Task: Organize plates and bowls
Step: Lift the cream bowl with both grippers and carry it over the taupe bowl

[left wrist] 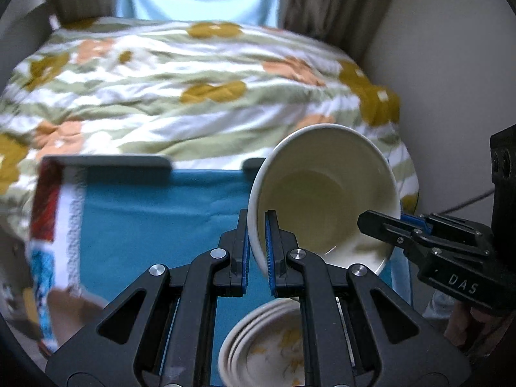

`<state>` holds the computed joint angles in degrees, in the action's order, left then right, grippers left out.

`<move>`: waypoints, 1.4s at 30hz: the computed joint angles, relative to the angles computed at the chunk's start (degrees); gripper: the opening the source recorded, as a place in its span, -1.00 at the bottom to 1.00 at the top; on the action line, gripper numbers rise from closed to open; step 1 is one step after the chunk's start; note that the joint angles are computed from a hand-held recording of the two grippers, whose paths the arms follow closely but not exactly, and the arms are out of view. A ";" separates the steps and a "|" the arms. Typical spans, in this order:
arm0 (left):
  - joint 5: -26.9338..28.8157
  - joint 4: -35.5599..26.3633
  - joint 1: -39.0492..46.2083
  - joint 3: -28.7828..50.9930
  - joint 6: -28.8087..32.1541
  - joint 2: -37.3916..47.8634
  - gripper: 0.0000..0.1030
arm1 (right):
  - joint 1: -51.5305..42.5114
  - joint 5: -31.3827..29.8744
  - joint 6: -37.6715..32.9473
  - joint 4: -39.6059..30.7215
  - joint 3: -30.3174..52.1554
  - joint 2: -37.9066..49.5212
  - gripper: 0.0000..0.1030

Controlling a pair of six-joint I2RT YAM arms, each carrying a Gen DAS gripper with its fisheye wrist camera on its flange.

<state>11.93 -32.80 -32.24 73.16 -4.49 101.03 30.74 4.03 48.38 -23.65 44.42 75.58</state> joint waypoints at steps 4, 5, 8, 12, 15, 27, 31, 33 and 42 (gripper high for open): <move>-1.68 -0.67 5.47 -8.68 0.02 -11.93 -0.86 | 7.01 1.84 -1.37 -1.04 6.51 3.84 -0.66; -1.90 -1.52 7.39 -10.42 0.43 -14.74 -0.86 | 8.61 2.00 -1.55 -0.79 8.06 5.31 -0.66; -1.00 -4.38 14.68 -14.67 3.43 -21.30 -0.86 | 13.66 2.26 -1.02 0.52 13.00 10.75 -0.66; 3.03 -7.49 26.60 -18.28 10.53 -25.27 -0.86 | 18.93 1.98 0.54 1.86 20.57 19.65 -0.66; 6.46 -8.99 36.01 -19.34 18.45 -24.07 -0.86 | 21.25 1.43 1.66 1.52 27.17 26.86 -0.66; 8.41 -9.65 49.43 -13.36 38.52 -2.09 -0.86 | 25.84 0.31 12.80 -3.92 47.98 50.13 -0.66; 6.57 -8.41 47.85 -12.28 42.23 2.73 -0.86 | 26.54 0.47 18.16 -4.22 49.17 53.37 -0.66; 5.57 -7.61 46.88 -11.80 43.35 4.75 -0.86 | 26.62 0.43 20.07 -4.46 49.59 54.43 -0.66; 2.63 -4.73 45.51 -10.63 46.81 8.95 -0.86 | 27.29 2.50 23.00 -7.25 53.56 57.47 -0.66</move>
